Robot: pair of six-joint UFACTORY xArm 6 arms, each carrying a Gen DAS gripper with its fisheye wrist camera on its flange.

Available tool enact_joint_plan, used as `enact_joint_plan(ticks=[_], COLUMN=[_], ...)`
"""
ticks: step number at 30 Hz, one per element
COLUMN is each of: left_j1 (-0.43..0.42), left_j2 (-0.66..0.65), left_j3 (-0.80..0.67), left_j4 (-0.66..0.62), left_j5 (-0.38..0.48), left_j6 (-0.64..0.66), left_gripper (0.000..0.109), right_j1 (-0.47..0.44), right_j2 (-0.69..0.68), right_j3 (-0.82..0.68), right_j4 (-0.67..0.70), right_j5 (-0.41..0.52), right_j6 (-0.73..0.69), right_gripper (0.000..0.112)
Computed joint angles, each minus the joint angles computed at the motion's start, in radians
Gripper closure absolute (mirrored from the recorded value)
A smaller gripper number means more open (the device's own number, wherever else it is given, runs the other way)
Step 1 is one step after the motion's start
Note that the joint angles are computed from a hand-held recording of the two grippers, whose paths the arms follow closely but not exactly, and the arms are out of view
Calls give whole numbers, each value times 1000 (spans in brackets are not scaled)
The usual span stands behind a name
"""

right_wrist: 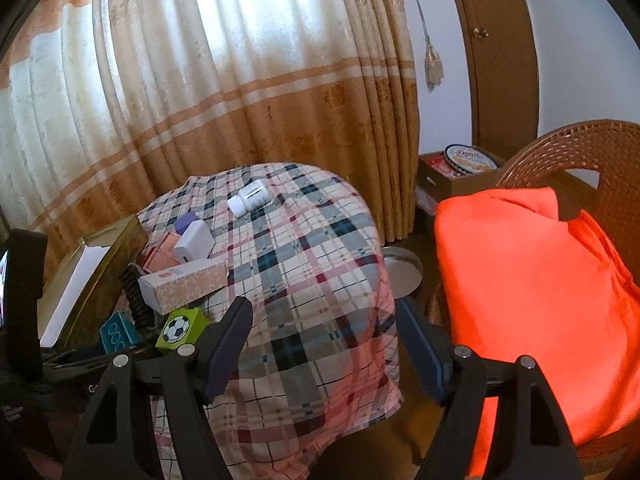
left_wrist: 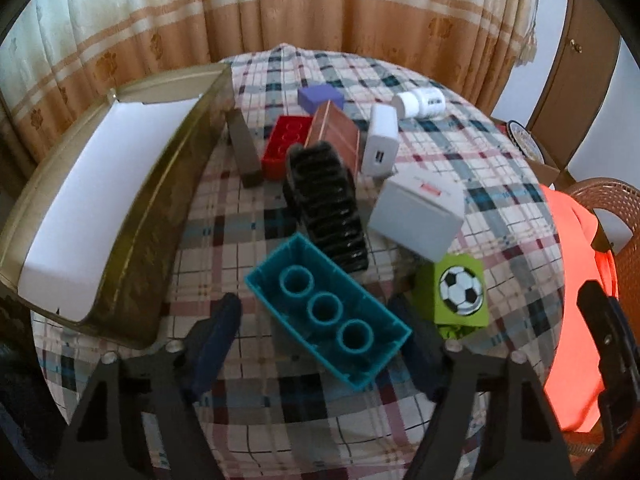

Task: Organize rigid objects
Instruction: 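Reach the left gripper toward the teal brick while the right approaches the green soccer block, then grasp the teal brick with the left gripper while the right grasps the green soccer block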

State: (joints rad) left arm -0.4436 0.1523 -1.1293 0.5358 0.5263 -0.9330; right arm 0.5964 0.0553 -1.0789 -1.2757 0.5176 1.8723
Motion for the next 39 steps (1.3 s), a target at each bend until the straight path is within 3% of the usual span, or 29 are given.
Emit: enact_joint_plan(ticks=[7, 14, 28, 31, 37, 39], left_j1=[32, 68, 150, 161, 156, 156], left_j2=[-53, -130, -271, -269, -277, -289], left_j3=[64, 145, 286, 283, 292, 304], left_j4=[-51, 27, -98, -95, -77, -91], left_j5=[-37, -108, -353, -351, -334, -337], left_j6=[71, 58, 223, 224, 224, 237], left_gripper=[77, 78, 78, 78, 82, 81], right_j1=[6, 23, 54, 59, 70, 69], right_j2=[46, 100, 258, 302, 345, 350], right_j3=[-43, -98, -264, -313, -367, -370], right_j4=[30, 83, 315, 410, 465, 483], right_j5=[-34, -63, -102, -86, -54, -55], right_j6=[-52, -127, -391, -485, -559, -587], right_gripper=[36, 36, 36, 36, 37, 52])
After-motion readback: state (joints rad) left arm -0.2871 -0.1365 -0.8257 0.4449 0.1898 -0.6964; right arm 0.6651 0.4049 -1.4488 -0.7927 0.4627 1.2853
